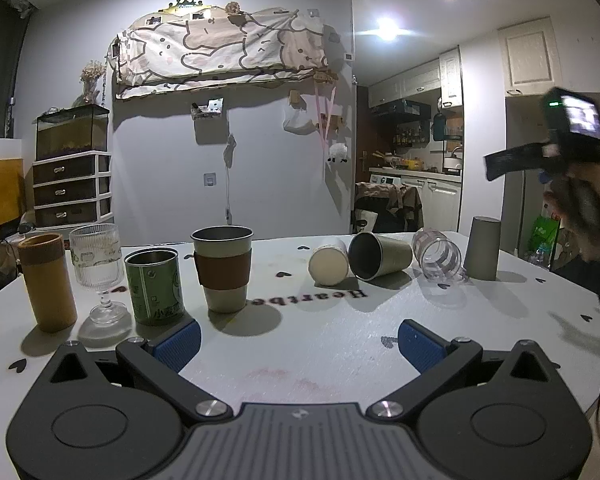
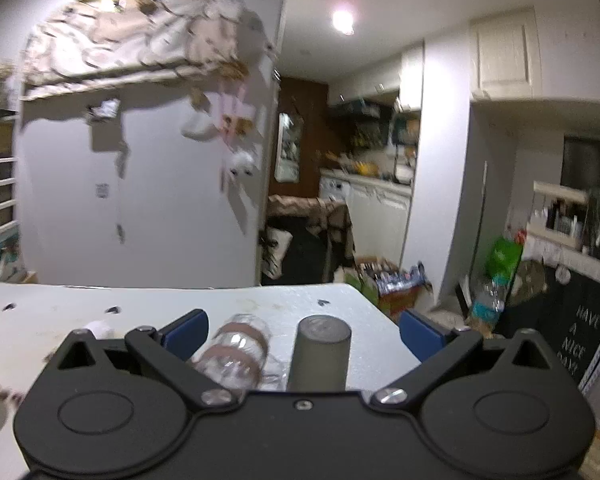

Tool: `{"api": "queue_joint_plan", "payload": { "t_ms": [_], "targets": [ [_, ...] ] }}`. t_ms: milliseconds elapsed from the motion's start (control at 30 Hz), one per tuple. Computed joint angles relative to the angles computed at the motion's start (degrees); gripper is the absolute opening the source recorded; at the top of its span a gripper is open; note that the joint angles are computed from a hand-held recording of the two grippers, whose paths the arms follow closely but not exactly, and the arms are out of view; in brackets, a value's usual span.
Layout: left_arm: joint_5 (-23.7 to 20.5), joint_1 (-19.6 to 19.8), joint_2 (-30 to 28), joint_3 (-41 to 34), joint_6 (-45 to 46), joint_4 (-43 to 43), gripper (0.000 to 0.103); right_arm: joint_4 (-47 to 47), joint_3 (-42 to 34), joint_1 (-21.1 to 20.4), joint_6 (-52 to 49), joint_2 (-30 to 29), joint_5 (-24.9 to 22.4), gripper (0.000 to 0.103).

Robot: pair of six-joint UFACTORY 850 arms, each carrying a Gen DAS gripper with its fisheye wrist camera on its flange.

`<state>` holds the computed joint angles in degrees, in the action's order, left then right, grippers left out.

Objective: Flip cup upright
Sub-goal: 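Close the right tool around the inverted grey frosted cup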

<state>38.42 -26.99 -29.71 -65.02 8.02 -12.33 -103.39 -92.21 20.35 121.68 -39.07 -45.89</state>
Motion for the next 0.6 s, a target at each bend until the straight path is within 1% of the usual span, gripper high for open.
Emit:
{"api": "queue_joint_plan", "payload": {
  "t_ms": [100, 167, 233, 333, 367, 467, 533, 567, 600],
  "targets": [
    [0.91, 0.32, -0.38, 0.21, -1.02, 1.43, 0.103, 5.51, -7.5, -2.39, -5.88, -4.57, 3.02, 0.098],
    [0.8, 0.65, -0.66, 0.07, -1.5, 2.36, 0.103, 7.94, -11.77, -3.75, -7.68, -7.54, 5.02, 0.097],
    [0.78, 0.85, -0.73, 0.03, -1.37, 2.04, 0.103, 12.88, -16.7, -4.75, -9.92, -10.96, 5.8, 0.097],
    [0.78, 1.22, -0.93, -0.08, -1.29, 1.2, 0.103, 18.66, -22.02, -5.76, -12.88, -15.0, 7.24, 0.097],
    [0.72, 1.31, -0.96, -0.05, -1.24, 0.92, 0.103, 20.43, -23.92, -5.92, -14.72, -16.47, 6.91, 0.097],
    [0.41, 1.64, -1.11, -0.12, -1.12, 0.48, 0.103, 26.92, -30.77, -5.87, -22.24, -21.47, 3.18, 0.097],
    [0.32, 1.9, -1.16, -0.08, -1.38, 0.46, 0.103, 29.53, -34.07, -6.04, -25.28, -23.92, 1.68, 0.091],
    [0.21, 1.99, -1.19, -0.12, -1.42, 0.33, 0.103, 30.12, -34.75, -6.07, -25.6, -24.47, 1.7, 0.084],
    [0.03, 2.06, -1.22, -0.21, -1.43, 0.14, 0.103, 29.81, -34.13, -6.15, -24.71, -24.3, 2.3, 0.069]
  ]
}}
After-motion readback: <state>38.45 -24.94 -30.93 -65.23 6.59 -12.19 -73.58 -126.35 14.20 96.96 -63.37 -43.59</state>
